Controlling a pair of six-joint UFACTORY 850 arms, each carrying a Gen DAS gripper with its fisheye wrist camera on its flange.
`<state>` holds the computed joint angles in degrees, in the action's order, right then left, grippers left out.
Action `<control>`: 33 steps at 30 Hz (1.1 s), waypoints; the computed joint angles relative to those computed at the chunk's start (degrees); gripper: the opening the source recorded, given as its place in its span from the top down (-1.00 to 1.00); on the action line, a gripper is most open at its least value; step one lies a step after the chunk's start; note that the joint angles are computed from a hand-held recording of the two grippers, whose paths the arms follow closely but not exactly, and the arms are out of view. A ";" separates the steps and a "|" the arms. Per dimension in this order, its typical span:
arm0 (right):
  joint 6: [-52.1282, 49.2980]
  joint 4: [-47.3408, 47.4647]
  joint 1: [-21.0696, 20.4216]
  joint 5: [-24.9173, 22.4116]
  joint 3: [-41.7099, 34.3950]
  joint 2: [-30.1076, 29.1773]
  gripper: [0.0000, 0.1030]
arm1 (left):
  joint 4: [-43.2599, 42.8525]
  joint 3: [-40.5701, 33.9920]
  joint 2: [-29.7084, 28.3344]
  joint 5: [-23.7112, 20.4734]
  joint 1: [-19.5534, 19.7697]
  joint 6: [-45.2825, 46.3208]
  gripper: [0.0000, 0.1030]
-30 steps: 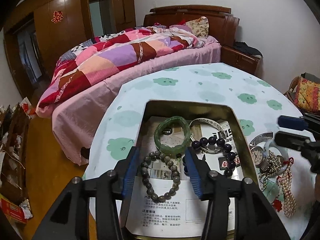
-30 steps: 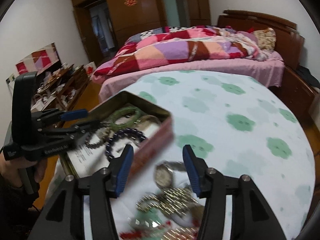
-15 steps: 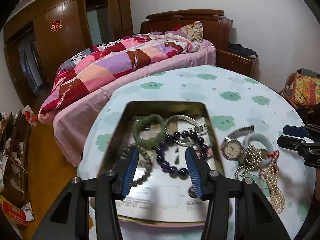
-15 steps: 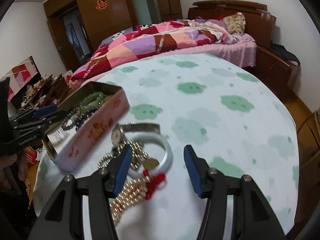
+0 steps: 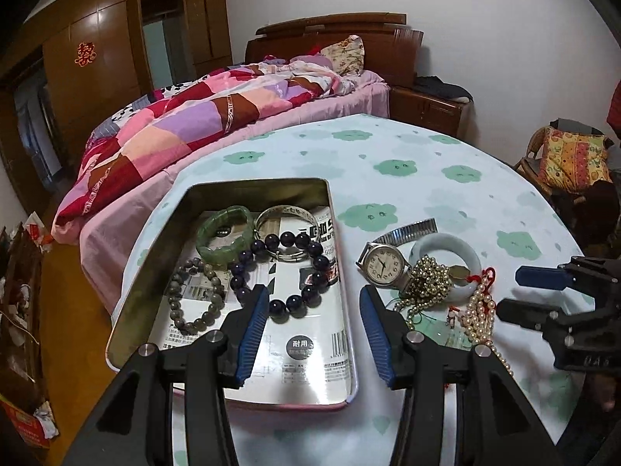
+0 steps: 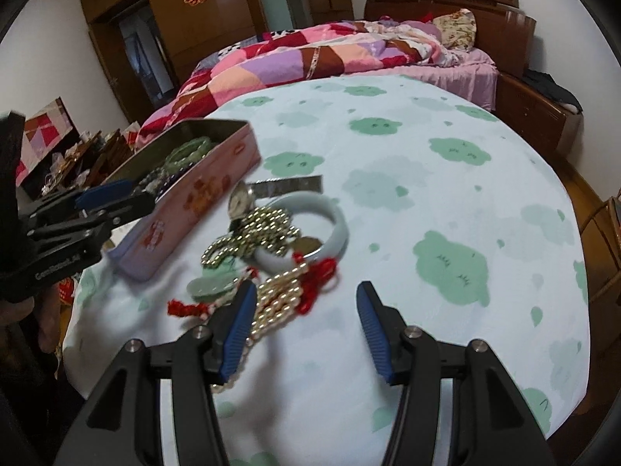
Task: Organize jewelry
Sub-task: 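Move both tools back to the remaining jewelry pile, then grasp the pearl necklace with the right tool while the left tool grasps the green pendant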
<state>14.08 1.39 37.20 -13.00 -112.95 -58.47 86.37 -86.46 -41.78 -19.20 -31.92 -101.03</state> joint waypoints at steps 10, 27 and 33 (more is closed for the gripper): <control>1.25 -3.46 1.52 -3.16 -3.04 -2.03 -0.10 | -0.73 0.11 -0.10 0.79 -0.08 -0.31 0.04; 20.95 -27.62 2.78 -5.04 -0.34 -0.73 0.71 | 7.13 0.57 -0.09 4.36 -1.53 -5.96 0.04; 28.02 -34.09 2.21 -4.37 2.77 0.88 0.71 | 8.99 0.65 -0.15 1.05 -2.55 -8.75 0.04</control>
